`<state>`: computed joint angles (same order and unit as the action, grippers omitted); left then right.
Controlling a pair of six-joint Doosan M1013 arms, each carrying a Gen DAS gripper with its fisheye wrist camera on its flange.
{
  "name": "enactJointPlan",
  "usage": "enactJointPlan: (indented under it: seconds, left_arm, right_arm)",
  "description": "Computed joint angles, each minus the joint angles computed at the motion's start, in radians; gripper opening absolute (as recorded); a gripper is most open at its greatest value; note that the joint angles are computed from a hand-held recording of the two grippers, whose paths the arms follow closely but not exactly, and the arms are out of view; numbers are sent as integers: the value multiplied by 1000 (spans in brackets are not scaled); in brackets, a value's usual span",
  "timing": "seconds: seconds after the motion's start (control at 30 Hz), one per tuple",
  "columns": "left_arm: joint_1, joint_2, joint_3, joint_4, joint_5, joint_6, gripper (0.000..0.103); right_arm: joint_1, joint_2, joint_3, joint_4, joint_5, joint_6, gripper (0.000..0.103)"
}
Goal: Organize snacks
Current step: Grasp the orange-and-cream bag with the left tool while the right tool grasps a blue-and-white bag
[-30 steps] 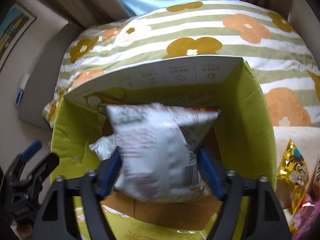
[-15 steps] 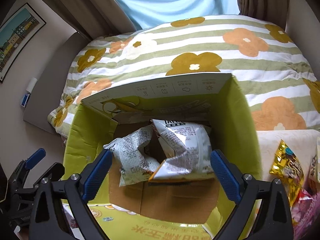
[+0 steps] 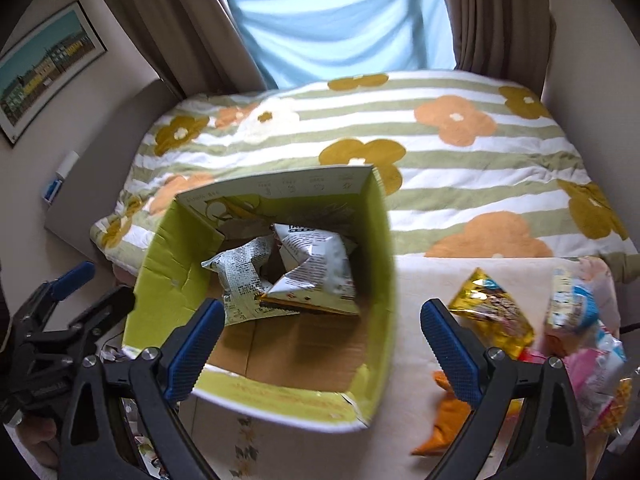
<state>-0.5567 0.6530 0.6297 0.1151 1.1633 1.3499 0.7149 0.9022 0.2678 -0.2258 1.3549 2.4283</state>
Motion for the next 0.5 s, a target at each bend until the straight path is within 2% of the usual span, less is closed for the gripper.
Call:
enactJointPlan:
  seconds: [0.07,0.23,0.5]
  left_arm:
    - [-23,-14,20,20,-10,-27,102]
    - [-80,-39,55,32,-29,-84,102]
    - [-185,-40,61,67,-28,-129,103]
  right_arm:
    - [4,-93,170,-27,-98,13,98]
    - [8,-243,414,-74,-206,29,98]
    - [-1,-443,721,-163,-283,92,98]
